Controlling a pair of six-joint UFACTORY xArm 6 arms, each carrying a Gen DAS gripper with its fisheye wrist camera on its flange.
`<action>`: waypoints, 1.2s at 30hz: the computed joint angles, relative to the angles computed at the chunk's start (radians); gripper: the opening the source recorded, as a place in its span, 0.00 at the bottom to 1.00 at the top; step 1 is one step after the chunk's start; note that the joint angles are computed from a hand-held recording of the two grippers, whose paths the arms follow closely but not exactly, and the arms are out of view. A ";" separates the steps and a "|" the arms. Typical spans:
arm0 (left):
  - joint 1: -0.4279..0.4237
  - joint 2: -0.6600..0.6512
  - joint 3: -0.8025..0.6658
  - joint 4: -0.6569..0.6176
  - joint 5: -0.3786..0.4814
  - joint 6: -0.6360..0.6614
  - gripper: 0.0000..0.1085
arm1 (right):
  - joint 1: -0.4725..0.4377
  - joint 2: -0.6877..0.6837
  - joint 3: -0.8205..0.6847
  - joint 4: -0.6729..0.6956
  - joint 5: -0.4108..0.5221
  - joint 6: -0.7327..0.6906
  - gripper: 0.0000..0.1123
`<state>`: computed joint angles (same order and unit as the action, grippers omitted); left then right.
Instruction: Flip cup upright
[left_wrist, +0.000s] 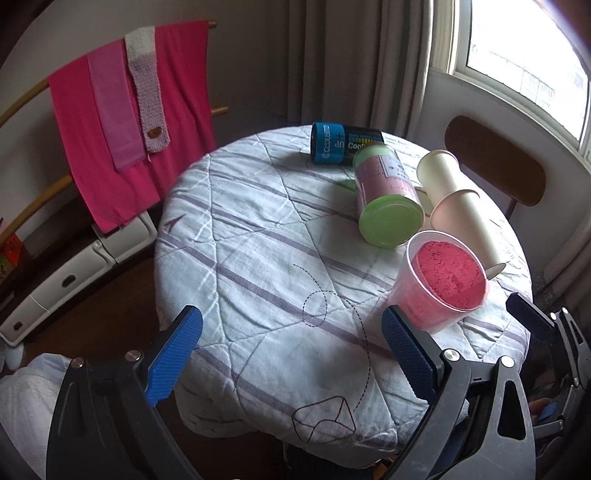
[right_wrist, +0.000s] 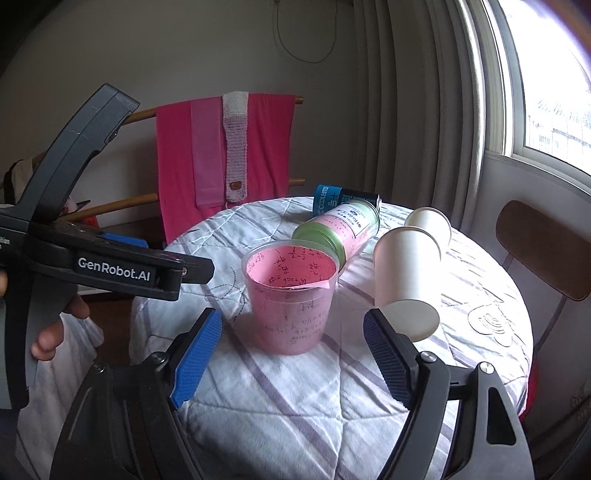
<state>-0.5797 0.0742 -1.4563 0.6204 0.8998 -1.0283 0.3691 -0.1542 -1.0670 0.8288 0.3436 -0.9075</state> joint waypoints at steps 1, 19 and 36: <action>-0.011 -0.005 -0.005 0.023 0.017 -0.012 0.92 | -0.005 -0.009 0.002 -0.027 0.014 0.018 0.72; -0.221 -0.023 -0.100 0.418 0.142 -0.328 0.95 | -0.139 -0.124 -0.027 -0.248 -0.004 0.254 0.72; -0.324 0.044 -0.207 0.532 0.269 -0.379 0.95 | -0.126 -0.162 0.015 -0.125 -0.212 0.180 0.73</action>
<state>-0.9042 0.1186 -1.6637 1.1524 1.1684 -1.4077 0.2432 -0.3159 -1.0524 0.7042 0.1317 -0.7272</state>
